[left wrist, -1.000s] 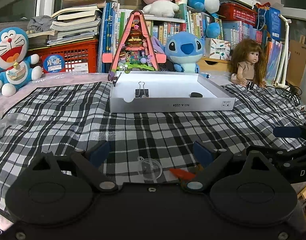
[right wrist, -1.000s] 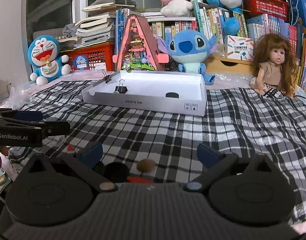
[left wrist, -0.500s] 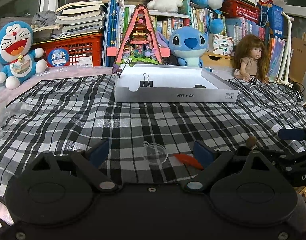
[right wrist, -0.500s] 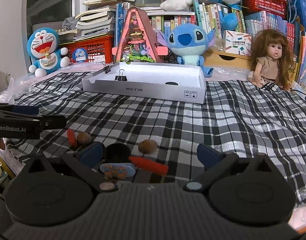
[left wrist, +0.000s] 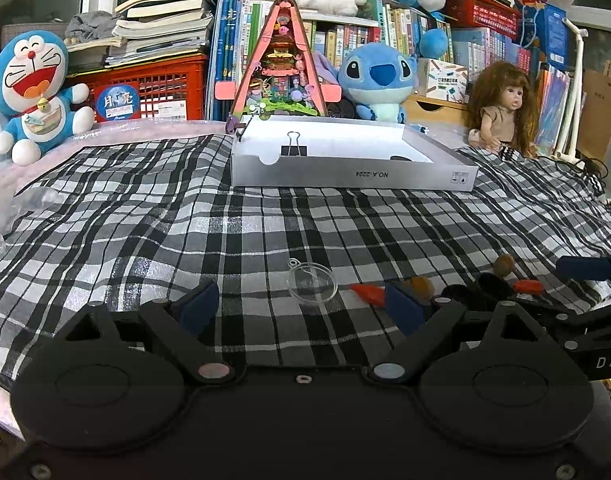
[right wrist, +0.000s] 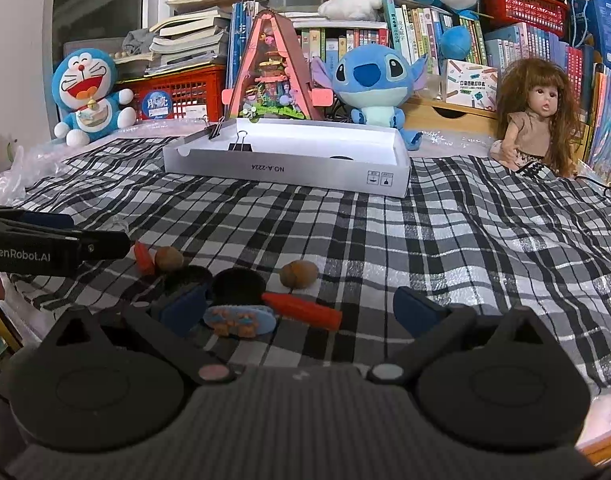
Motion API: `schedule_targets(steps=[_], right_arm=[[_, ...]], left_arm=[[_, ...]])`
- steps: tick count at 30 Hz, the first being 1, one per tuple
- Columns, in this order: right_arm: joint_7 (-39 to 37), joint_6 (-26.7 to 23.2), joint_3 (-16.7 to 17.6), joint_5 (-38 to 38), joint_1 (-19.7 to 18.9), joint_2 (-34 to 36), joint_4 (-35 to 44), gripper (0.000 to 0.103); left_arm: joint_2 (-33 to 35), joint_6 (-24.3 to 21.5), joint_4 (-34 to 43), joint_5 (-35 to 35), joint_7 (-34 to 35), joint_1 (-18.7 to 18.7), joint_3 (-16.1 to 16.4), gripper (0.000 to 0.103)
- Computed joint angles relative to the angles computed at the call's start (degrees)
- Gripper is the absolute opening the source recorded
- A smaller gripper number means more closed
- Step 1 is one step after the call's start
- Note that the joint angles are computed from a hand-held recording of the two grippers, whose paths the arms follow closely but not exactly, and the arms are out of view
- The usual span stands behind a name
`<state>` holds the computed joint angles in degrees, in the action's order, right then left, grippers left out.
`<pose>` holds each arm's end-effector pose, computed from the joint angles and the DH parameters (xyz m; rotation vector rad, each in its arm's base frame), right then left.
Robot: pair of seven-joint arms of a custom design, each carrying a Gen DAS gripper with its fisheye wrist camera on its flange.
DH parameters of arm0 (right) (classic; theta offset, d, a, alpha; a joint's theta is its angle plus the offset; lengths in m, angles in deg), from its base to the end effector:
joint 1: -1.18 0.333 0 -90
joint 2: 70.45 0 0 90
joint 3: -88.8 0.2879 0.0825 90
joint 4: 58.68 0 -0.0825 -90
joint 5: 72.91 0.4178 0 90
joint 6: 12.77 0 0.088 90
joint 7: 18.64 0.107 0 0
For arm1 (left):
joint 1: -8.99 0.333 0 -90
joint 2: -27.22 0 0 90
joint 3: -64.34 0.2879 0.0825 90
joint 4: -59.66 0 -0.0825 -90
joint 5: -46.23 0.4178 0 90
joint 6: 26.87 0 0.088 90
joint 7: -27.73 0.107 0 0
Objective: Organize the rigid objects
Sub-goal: 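Grasp the clear round lid with the left tool while the right tool grasps the blue dotted piece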
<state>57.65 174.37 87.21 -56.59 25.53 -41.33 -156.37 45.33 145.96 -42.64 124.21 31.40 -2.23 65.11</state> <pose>0.6831 0.2594 0.3808 -1.7812 1.2527 -0.7168 0.6543 -0.1949 0.3944 -1.6412 1.5927 -0.9490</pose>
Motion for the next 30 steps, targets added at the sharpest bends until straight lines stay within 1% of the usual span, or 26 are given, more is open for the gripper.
schedule_targets(steps=[3,5,7,8,11,13,15,17,18,19,20,21,22,23,24,25,27,30], right_arm=[[-0.3,0.2,-0.2,-0.1,0.3,-0.2,-0.5,0.103],[-0.6,0.8,0.2,-0.1,0.1,-0.5,-1.0,0.103],[-0.9,1.7,0.9,0.0,-0.2,-0.7,-1.6,0.101],[-1.2,1.9,1.3,0.0,-0.5,-0.9,-1.9,0.1],[-2.1,2.8,3.2,0.0,-1.8,-1.4,-2.8,0.094],[-2.8,3.5,6.0,-0.5,-4.2,-1.6,-3.5,0.088],[-3.4,3.9,7.6,-1.0,-5.5,-1.9,-4.0,0.083],[-3.9,3.9,9.7,-1.6,-7.3,-2.1,-4.4,0.078],[-4.1,3.9,10.6,-1.8,-8.0,-2.2,-4.5,0.075],[-4.2,3.6,11.7,-2.2,-9.0,-2.2,-4.6,0.072],[-4.3,3.5,12.5,-2.4,-9.6,-2.2,-4.7,0.071],[-4.5,3.4,12.9,-2.6,-10.0,-2.2,-4.7,0.068],[-4.6,3.3,13.3,-2.7,-10.2,-2.2,-4.8,0.062],[-4.7,3.3,13.6,-2.8,-10.4,-2.2,-4.8,0.059],[-4.8,3.4,13.7,-2.9,-10.5,-2.2,-4.9,0.054],[-4.9,3.3,14.0,-2.9,-10.7,-2.2,-4.9,0.046],[-4.7,2.7,13.7,-2.6,-10.3,-2.2,-4.5,0.044],[-5.0,2.3,15.8,-2.7,-12.2,-2.1,-4.3,0.044]], left_arm=[[-0.3,-0.1,-0.5,0.5,0.2,-0.1,-0.1,0.083],[-0.4,0.1,-0.8,0.2,0.7,0.1,-0.2,0.083],[-0.5,0.3,-1.0,0.5,0.4,0.0,-0.2,0.08],[-0.6,0.2,-1.1,0.7,0.3,0.0,-0.2,0.077],[-0.6,0.0,-1.0,1.4,-0.4,0.0,-0.2,0.072],[-0.4,0.1,-0.7,1.4,-0.5,0.2,-0.3,0.07],[-0.1,0.4,-0.3,0.6,0.2,0.5,-0.4,0.062],[0.5,0.4,0.4,-0.4,1.4,0.5,-0.4,0.058],[1.0,0.3,0.7,-1.6,2.9,0.6,-0.6,0.051],[1.5,-0.2,1.0,-3.6,5.3,0.8,-1.0,0.047],[1.7,-0.5,1.4,-2.5,4.4,-0.1,-0.1,0.044],[1.8,-0.8,1.7,-1.1,3.5,-0.8,0.5,0.035],[2.0,-0.7,2.0,-1.0,3.9,-0.9,0.6,0.03],[2.1,-0.6,2.1,-0.8,3.8,-1.1,0.6,0.026],[2.1,-0.7,2.2,-0.5,3.5,-1.3,0.8,0.026],[2.1,-0.8,2.2,-0.5,3.6,-1.3,0.7,0.026],[2.1,-0.9,2.2,-0.7,3.7,-1.4,0.7,0.026],[2.0,-0.5,2.2,-1.2,3.6,-1.3,0.6,0.026]])
